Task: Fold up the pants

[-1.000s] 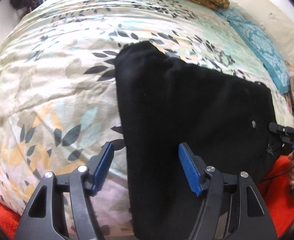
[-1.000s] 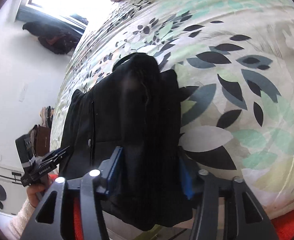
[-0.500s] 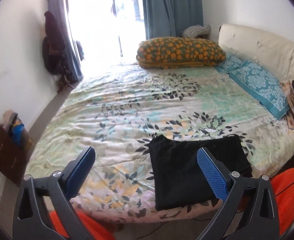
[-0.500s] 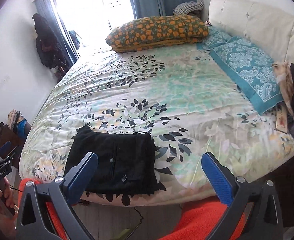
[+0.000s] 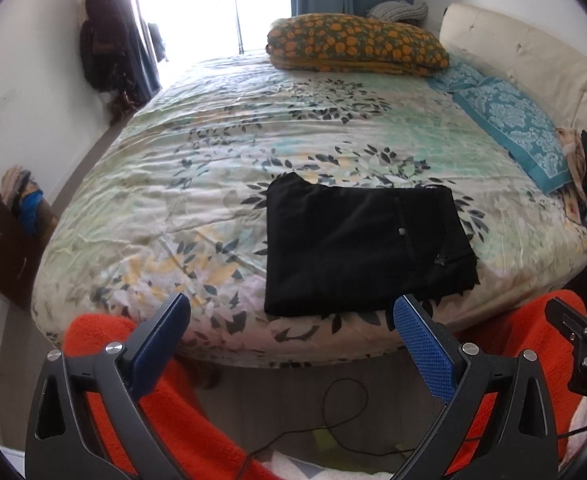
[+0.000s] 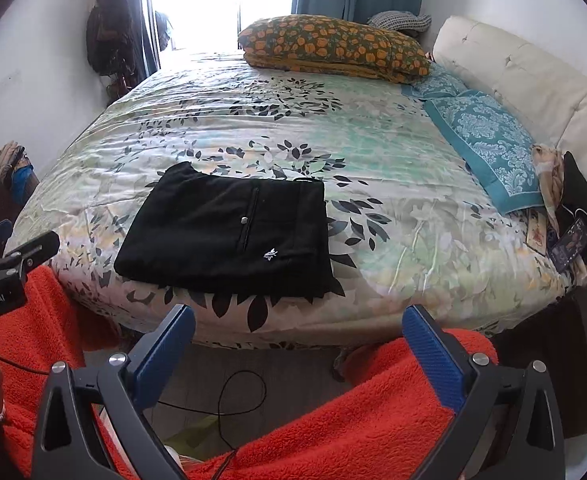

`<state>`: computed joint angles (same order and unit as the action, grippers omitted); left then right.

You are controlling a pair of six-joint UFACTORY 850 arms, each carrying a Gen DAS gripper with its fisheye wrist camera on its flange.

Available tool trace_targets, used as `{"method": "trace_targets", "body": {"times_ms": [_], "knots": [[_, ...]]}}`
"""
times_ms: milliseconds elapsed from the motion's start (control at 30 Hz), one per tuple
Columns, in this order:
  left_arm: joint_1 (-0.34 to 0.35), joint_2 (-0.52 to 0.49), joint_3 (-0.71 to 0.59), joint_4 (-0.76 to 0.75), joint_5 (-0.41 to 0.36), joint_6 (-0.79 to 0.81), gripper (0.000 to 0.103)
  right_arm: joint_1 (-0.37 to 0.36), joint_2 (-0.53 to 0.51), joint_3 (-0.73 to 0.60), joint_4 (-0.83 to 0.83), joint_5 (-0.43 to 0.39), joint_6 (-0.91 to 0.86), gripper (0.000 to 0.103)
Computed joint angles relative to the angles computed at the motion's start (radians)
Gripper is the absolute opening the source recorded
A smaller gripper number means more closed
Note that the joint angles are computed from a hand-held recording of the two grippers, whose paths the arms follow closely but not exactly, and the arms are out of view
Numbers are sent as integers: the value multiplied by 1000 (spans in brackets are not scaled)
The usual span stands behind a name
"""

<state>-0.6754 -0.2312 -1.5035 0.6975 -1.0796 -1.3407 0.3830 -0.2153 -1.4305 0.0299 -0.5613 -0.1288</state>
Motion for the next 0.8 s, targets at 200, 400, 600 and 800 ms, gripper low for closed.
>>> {"method": "trace_targets", "body": {"times_ms": [200,400,600,800], "knots": [[15,2,-3,-35,3,32,102,23,-16,-17,-54,19,41,103],[17,-12,-15,-52,-14,68,102,27,-32,-26,-60,4,65,103],[16,-16,-17,-50,-12,81,102,27,-34,-24,-69,-7,101,103],[26,-13,-11,-95,22,110,102,28,-40,-31,-70,-20,103,103]]}}
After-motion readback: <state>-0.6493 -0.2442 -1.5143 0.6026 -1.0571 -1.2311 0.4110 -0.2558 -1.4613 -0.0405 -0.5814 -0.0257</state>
